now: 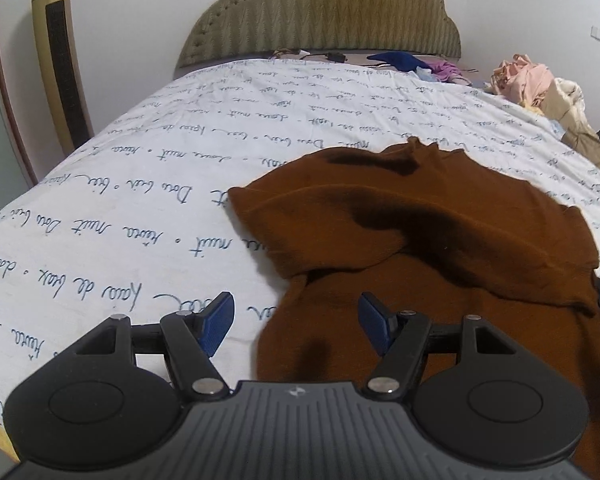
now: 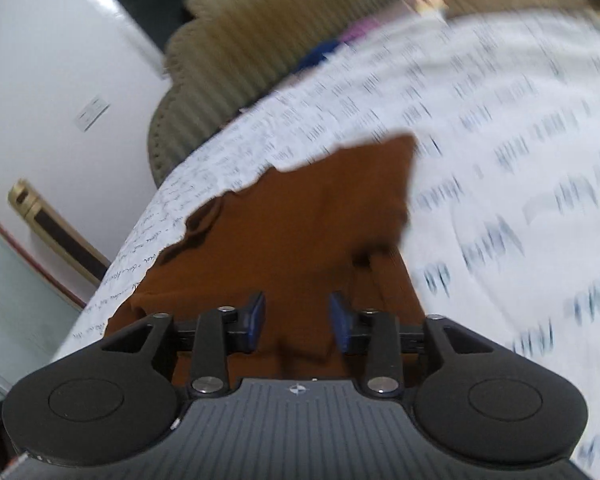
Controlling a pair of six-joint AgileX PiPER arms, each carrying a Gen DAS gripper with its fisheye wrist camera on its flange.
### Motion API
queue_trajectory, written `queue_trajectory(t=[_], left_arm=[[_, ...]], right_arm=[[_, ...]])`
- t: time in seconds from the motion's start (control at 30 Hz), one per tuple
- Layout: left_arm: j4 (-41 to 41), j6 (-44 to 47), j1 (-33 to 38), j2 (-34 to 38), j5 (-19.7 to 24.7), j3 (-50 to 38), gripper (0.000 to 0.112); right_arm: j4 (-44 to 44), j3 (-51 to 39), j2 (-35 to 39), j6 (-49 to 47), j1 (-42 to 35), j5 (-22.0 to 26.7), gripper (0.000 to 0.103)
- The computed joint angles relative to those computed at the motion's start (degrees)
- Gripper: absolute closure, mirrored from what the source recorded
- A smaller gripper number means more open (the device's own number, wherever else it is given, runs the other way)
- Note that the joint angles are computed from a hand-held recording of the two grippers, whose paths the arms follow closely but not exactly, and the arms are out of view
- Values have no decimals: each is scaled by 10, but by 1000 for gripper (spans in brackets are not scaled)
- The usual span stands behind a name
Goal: Fold small clothes
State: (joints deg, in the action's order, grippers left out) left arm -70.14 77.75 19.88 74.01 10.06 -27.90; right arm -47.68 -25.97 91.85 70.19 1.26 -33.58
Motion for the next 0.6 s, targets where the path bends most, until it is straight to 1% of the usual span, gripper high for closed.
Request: queue_trajectory(t=[0.07,0.13,0.2,0.23,0.33,0.37,0.4,0.43,0.47,0.5,0.57,0.6], left_arm=[[5,-7,7,9,4,-4,44],[-3,-4,14,15,13,-6,44],[-2,-10,16,23,20,-11,44],[4,-19,12,27,20,-12,44],[11,-28,-4,27,8,-10,44],[6,-22,-11,25,-1,-8,44],[4,-22,-16,25,-9,-7,44],[4,-23,-19,26,-14,-6,44],[7,-25,-20,27,-16,-6,44],[1,-16,-19,28,-16,-7,44],[-15,1,-19,37,-21,-10,44],[-12,-4,-20,44,-26,-15,44]], right_arm=[[-44,19,20,51,-32,-47,61],[-59,44,45,83,-47,-105,61],[-31,49,76,84,-44,-143,60],[-17,51,76,87,-39,-144,60],[12,33,105,120,-31,-169,55],[27,27,115,119,-22,-176,55],[54,20,123,103,-8,-174,56],[76,18,125,86,-1,-169,65],[97,16,125,71,9,-157,84],[105,13,125,64,16,-147,92],[96,11,120,51,18,-144,91],[88,6,107,44,21,-127,91]])
